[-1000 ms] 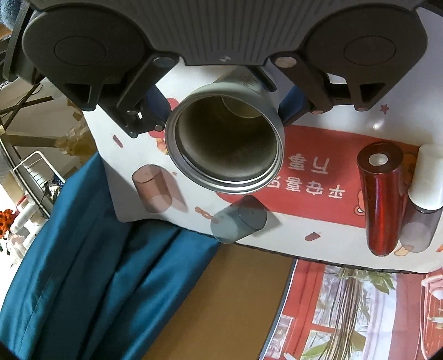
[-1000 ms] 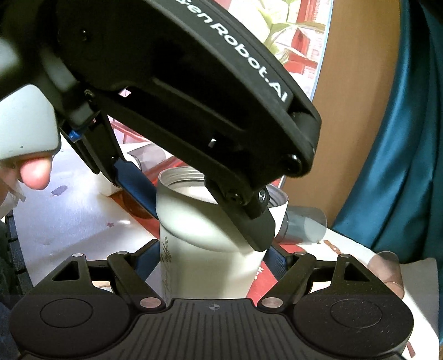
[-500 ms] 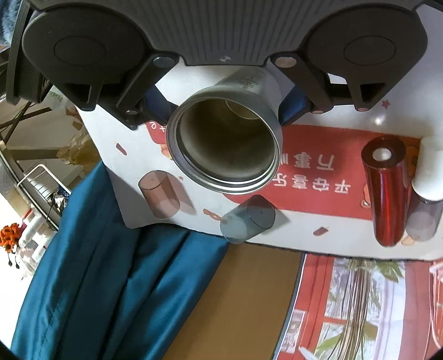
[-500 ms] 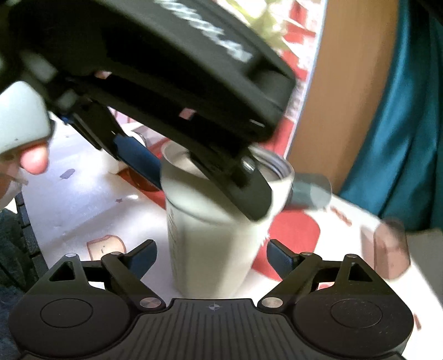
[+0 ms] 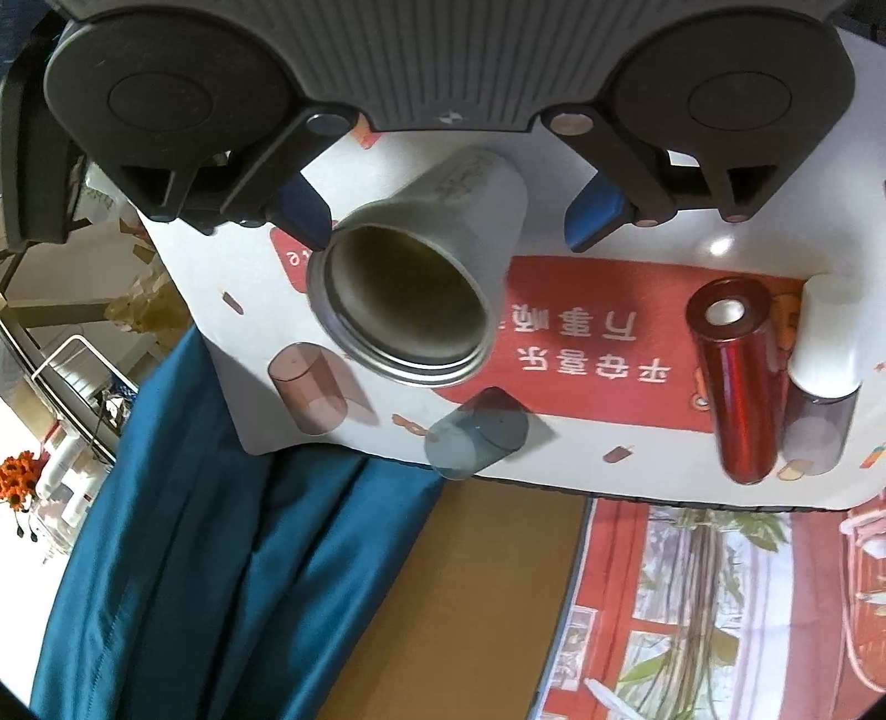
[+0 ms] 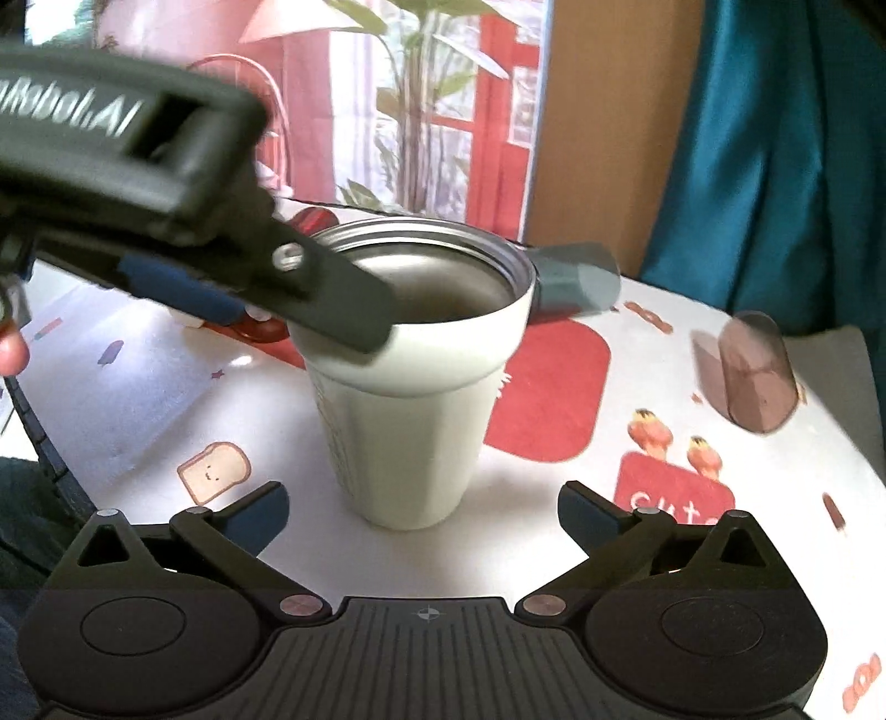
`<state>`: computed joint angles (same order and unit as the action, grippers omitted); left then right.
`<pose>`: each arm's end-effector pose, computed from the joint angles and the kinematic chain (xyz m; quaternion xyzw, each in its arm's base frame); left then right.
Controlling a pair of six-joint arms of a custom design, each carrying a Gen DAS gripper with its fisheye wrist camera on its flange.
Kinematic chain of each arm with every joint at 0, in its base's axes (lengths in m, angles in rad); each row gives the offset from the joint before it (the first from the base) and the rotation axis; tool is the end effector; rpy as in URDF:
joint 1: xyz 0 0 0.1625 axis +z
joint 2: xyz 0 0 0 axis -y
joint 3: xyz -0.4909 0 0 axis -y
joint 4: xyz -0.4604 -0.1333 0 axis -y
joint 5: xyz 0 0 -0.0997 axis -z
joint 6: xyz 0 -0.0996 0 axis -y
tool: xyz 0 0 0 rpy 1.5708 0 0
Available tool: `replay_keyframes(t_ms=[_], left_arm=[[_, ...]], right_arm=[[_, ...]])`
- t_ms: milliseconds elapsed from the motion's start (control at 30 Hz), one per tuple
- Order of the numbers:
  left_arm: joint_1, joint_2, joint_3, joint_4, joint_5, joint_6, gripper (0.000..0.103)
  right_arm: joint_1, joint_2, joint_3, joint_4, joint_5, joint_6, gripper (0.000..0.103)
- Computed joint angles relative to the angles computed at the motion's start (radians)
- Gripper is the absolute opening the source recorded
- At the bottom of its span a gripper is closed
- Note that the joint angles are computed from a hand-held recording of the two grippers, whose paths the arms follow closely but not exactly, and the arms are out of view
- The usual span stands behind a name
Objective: Flip cup upright
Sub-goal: 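Rotate the cream tumbler upright with the right gripper, opening end up, then set the upright tumbler on the mat and open the right gripper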
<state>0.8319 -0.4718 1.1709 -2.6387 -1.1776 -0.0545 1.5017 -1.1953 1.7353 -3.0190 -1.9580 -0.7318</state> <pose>-0.4900 -0.7925 0.0395 0.2898 0.9202 -0.2401 0.1076 0.0465 -0.7139 0.4044 0.2071 -0.8614 0.3290 0.3270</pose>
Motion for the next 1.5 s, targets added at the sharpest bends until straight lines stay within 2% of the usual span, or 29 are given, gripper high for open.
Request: replay_keyframes(t_ms=[167, 333, 467, 567, 733, 900, 1067, 1333, 1500], left_arm=[[-0.001, -0.026, 0.029, -0.003, 0.027, -0.01, 0.094], [-0.007, -0.059, 0.068, -0.006, 0.074, -0.007, 0.097], [-0.011, -0.095, 0.109, 0.002, 0.101, 0.008, 0.098], [-0.019, -0.125, 0.145, 0.004, 0.142, 0.008, 0.098], [-0.041, -0.177, 0.215, -0.023, 0.225, 0.009, 0.099], [-0.061, -0.224, 0.268, -0.028, 0.265, -0.02, 0.101], [-0.072, -0.263, 0.295, 0.01, 0.268, -0.068, 0.103], [-0.101, -0.296, 0.38, -0.083, 0.341, -0.048, 0.103], [-0.107, -0.314, 0.418, -0.11, 0.345, -0.089, 0.103]], right_arm=[[0.022, -0.02, -0.006, 0.067, -0.048, 0.073, 0.103], [0.049, -0.039, -0.013, 0.128, -0.112, 0.188, 0.103], [0.065, -0.063, -0.012, 0.168, -0.128, 0.287, 0.103], [0.083, -0.076, -0.008, 0.178, -0.148, 0.323, 0.103], [0.115, -0.102, 0.026, 0.135, -0.161, 0.342, 0.103], [0.138, -0.13, 0.068, 0.066, -0.162, 0.328, 0.103], [0.151, -0.163, 0.102, 0.028, -0.156, 0.322, 0.103], [0.163, -0.192, 0.154, -0.06, -0.164, 0.302, 0.103], [0.168, -0.198, 0.192, -0.132, -0.175, 0.272, 0.103]])
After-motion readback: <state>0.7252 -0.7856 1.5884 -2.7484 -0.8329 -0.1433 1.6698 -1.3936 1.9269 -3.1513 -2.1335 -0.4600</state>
